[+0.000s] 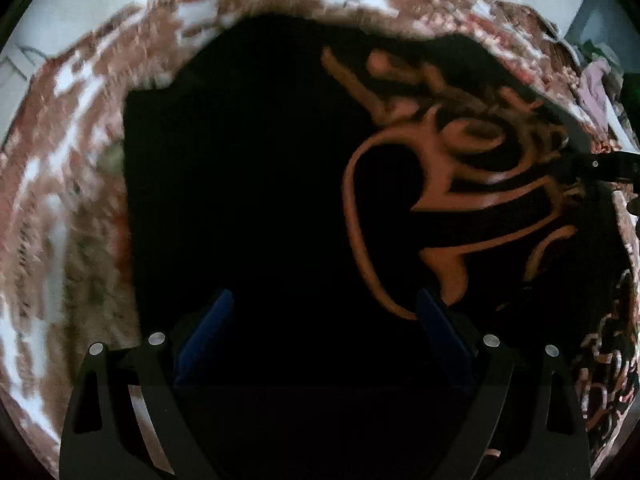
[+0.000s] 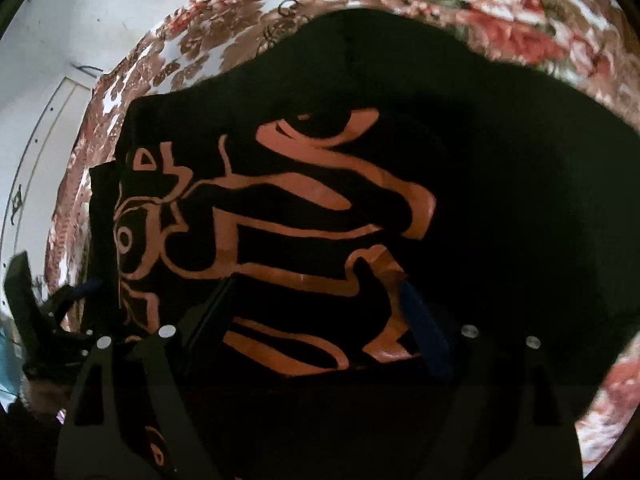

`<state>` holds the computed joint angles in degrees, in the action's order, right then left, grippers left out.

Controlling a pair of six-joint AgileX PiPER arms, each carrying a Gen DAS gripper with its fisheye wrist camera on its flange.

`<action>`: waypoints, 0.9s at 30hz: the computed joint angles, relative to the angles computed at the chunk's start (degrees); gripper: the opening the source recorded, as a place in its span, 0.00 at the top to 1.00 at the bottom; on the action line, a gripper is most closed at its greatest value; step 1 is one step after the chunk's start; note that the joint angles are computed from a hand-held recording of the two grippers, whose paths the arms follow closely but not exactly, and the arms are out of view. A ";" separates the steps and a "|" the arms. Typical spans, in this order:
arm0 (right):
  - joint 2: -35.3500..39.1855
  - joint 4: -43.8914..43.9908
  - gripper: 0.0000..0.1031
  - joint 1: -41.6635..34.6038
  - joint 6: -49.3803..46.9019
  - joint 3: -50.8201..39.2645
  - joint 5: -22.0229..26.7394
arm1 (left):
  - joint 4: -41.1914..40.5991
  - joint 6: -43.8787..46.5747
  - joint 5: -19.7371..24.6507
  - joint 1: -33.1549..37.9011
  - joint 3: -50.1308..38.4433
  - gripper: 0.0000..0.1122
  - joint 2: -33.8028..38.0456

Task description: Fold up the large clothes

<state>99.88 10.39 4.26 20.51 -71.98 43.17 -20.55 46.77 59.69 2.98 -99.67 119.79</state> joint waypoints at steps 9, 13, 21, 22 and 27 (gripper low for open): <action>-14.44 0.88 0.11 -9.29 -3.04 11.31 2.49 | -0.09 -4.27 -3.06 -8.37 7.56 0.17 -12.16; -20.15 8.08 0.11 -22.74 -16.07 17.59 4.67 | 3.23 -13.95 -8.34 -16.65 14.57 0.17 -17.03; -21.36 15.39 0.11 -54.23 -43.34 19.52 15.48 | 17.80 -42.07 -14.97 -37.88 20.09 0.17 -18.29; -20.67 15.57 0.11 -57.11 -45.69 19.09 15.97 | 20.22 -45.88 -15.29 -40.18 19.98 0.17 -17.77; -13.12 16.03 0.11 -71.20 -57.68 13.10 18.99 | 30.39 -62.52 -13.88 -51.14 14.73 0.17 -13.12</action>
